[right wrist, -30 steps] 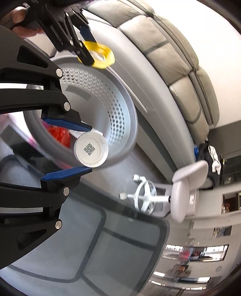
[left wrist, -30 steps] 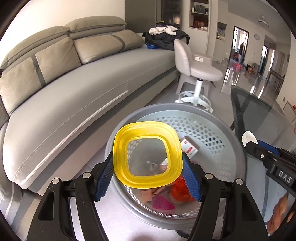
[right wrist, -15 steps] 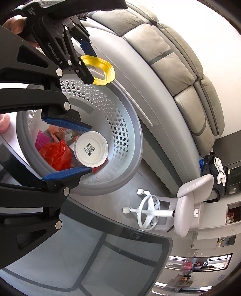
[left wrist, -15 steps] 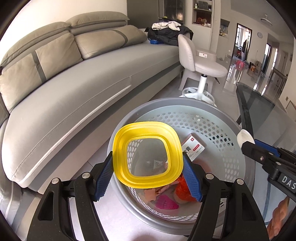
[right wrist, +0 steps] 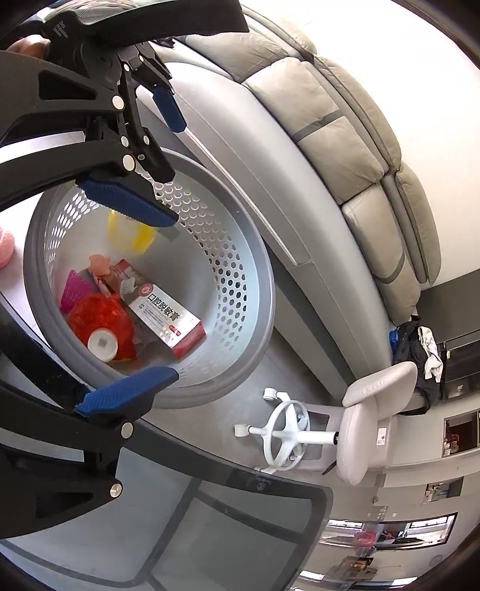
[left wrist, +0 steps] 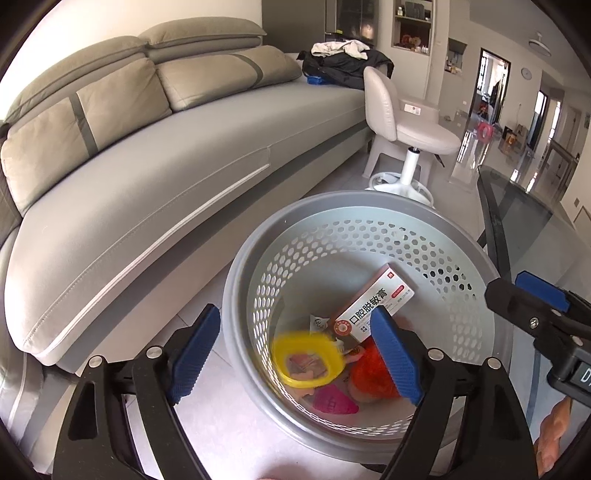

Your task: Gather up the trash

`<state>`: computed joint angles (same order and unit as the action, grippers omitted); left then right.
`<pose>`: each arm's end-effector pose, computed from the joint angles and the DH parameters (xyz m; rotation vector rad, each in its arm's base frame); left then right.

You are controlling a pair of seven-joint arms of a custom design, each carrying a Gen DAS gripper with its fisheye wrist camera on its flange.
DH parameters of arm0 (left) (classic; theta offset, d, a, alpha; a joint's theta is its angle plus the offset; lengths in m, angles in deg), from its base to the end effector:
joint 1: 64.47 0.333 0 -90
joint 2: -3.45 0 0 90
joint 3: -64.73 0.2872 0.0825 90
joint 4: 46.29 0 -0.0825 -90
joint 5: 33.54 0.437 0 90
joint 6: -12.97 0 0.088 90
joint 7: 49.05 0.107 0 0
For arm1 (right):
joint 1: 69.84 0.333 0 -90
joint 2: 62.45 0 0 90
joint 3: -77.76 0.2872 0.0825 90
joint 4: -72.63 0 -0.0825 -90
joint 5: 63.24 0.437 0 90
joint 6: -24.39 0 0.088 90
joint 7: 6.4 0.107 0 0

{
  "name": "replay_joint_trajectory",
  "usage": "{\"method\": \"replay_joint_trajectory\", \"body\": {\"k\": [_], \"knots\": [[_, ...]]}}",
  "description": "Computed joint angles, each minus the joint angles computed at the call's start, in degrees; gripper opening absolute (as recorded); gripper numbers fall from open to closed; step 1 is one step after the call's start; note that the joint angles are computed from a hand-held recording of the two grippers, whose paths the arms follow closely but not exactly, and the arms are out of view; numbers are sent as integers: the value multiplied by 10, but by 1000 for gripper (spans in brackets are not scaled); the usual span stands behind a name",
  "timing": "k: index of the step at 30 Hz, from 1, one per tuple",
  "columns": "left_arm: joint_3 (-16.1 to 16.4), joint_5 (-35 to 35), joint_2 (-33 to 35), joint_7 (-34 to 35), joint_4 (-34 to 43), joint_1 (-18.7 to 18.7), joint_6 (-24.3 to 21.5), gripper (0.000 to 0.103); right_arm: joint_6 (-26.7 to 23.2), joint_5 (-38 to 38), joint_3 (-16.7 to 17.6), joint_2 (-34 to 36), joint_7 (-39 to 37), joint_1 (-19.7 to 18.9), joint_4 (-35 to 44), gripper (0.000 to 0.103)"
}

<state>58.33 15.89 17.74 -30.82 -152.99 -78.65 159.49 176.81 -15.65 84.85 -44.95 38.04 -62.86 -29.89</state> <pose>0.6442 -0.2498 0.3750 -1.9920 1.5083 -0.5633 0.6967 0.1468 0.3844 -1.9497 1.3180 -0.1924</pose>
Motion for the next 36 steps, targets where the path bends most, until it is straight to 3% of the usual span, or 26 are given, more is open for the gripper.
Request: {"method": "replay_joint_trajectory", "body": {"k": [36], "knots": [[-29, 72, -64, -64, -31, -7, -63, 97, 45, -7, -22, -66, 35, 9, -73, 75]]}}
